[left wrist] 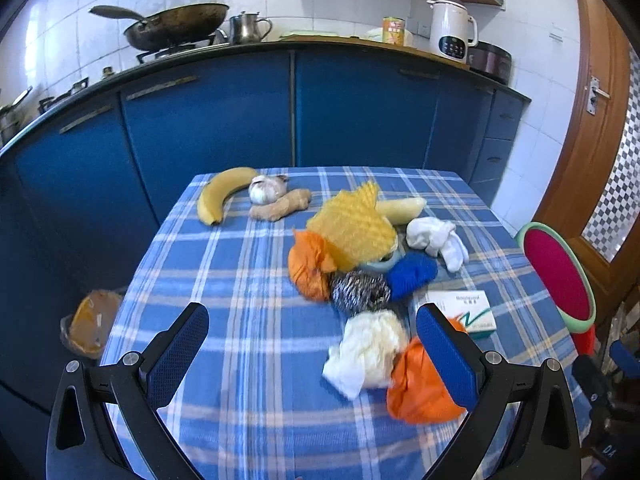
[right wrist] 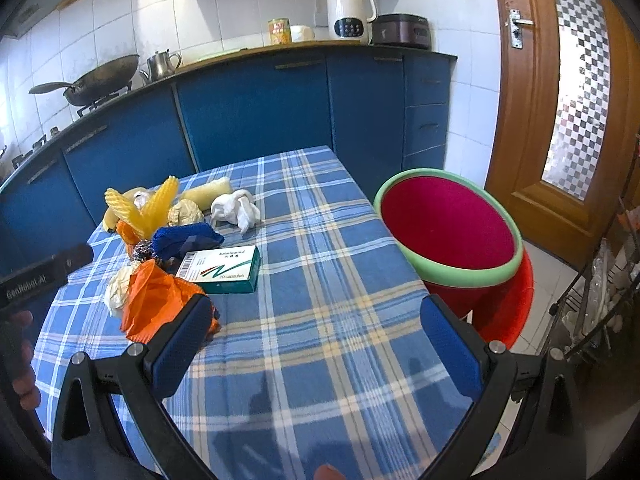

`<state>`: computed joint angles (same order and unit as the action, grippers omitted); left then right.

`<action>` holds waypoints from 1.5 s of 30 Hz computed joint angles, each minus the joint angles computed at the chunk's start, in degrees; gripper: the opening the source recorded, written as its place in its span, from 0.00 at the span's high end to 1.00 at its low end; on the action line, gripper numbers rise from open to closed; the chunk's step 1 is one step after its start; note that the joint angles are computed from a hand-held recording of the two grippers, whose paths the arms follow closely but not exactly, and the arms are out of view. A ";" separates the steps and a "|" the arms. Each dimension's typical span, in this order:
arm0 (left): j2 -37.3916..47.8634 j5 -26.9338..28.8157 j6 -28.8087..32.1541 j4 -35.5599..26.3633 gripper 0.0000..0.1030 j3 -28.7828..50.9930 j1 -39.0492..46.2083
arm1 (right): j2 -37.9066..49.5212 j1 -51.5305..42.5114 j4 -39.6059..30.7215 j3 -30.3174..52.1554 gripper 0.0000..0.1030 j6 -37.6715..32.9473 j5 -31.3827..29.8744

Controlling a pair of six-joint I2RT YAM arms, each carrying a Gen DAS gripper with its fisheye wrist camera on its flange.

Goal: Collect trash
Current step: 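Grasp the orange rubber glove with the right gripper while the left gripper grasps the yellow foam net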

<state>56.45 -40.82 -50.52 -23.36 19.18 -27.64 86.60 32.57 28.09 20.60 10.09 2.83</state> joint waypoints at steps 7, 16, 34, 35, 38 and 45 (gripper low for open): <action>7.98 7.80 17.16 16.16 0.00 0.82 12.72 | 5.59 1.53 -3.47 6.05 0.01 0.83 2.17; 15.83 19.80 26.57 27.88 0.06 0.91 25.08 | 10.87 3.57 -6.72 12.26 0.01 3.70 3.32; -5.87 26.78 25.67 22.85 0.93 -6.18 30.40 | 11.98 4.51 -5.84 12.82 0.01 1.87 -0.01; -8.43 27.23 25.51 20.87 0.93 -6.46 30.45 | 11.70 4.70 -5.69 12.55 0.01 1.86 -0.26; -16.00 26.85 24.85 14.53 0.93 -7.18 29.43 | 11.13 5.55 -5.15 11.83 0.01 1.64 -1.03; -21.75 27.37 24.64 6.15 0.93 -8.01 31.43 | 11.44 8.31 -5.42 11.80 0.01 2.09 -3.74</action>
<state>34.70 -13.45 -25.88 -17.21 11.17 3.79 98.05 40.88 22.68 32.40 12.18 -0.91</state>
